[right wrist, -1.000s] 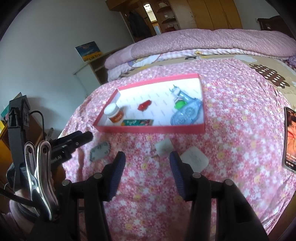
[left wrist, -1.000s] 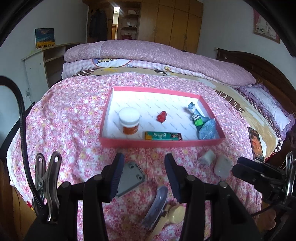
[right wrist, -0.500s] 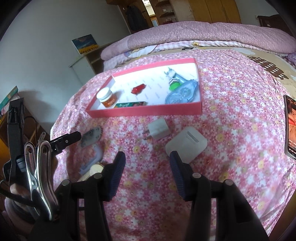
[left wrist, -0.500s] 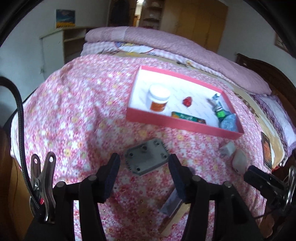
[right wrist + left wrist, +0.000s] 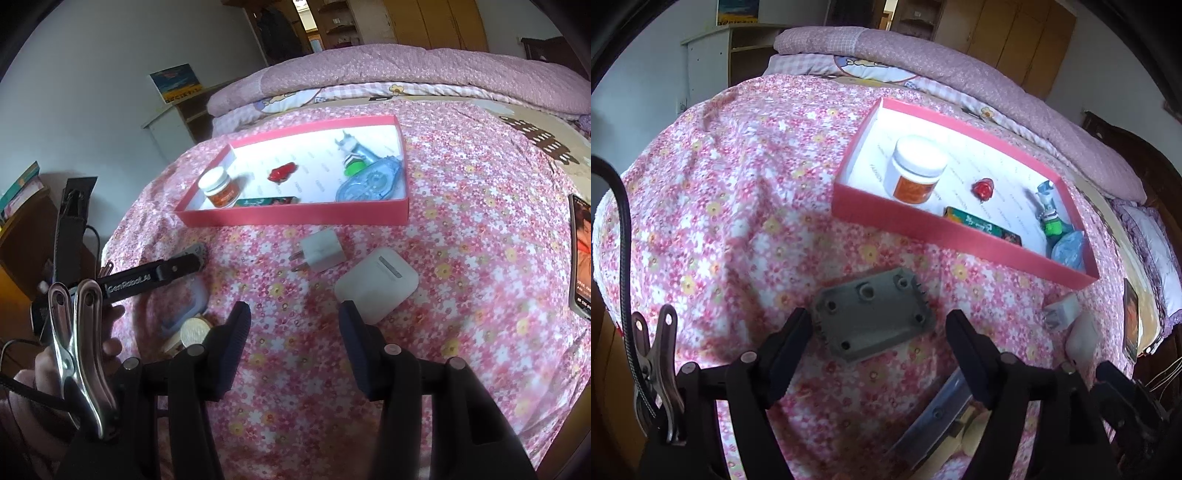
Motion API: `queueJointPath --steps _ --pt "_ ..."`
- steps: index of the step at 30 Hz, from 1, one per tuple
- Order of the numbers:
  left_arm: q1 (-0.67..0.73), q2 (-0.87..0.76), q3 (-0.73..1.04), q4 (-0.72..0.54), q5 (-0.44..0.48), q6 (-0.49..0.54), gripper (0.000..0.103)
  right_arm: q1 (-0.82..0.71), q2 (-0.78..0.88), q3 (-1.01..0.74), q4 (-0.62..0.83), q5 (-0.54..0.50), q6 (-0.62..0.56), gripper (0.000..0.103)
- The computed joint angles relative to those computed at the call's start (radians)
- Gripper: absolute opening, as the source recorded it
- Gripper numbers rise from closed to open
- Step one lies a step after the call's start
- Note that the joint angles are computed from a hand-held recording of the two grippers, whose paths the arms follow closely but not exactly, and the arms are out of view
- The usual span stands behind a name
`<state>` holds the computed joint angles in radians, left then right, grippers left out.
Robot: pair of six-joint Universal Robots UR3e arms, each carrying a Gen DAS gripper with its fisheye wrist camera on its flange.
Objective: Organize rigid objects
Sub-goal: 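Grasp the grey plate with the left tool, then grasp the white earbud case with the right tool while the left tool holds the grey plate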
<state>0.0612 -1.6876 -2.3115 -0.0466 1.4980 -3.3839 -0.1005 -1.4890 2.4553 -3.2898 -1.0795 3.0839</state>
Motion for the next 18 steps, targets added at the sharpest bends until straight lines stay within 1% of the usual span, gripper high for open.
queueJointPath --steps 2,7,12,13,16,18 --pt "-0.010 -0.028 0.025 0.002 0.006 -0.017 0.079 0.004 0.000 0.003 -0.008 -0.012 -0.002 0.051" --pt "-0.048 -0.082 0.075 0.014 0.064 -0.034 0.081 0.011 0.005 0.009 -0.027 -0.046 -0.004 0.051" --pt "-0.076 -0.110 0.089 0.036 0.098 -0.051 0.087 0.017 0.022 0.008 -0.052 -0.087 0.001 0.051" --pt "-0.082 -0.115 0.095 0.033 0.106 -0.055 0.088 0.015 0.027 0.007 -0.056 -0.092 0.001 0.051" --pt "-0.108 -0.138 0.124 0.027 0.143 -0.081 0.091 0.012 0.044 0.004 -0.070 -0.110 0.011 0.057" --pt "-0.130 -0.162 0.150 0.026 0.176 -0.088 0.094 0.004 0.050 0.001 -0.069 -0.117 0.013 0.057"
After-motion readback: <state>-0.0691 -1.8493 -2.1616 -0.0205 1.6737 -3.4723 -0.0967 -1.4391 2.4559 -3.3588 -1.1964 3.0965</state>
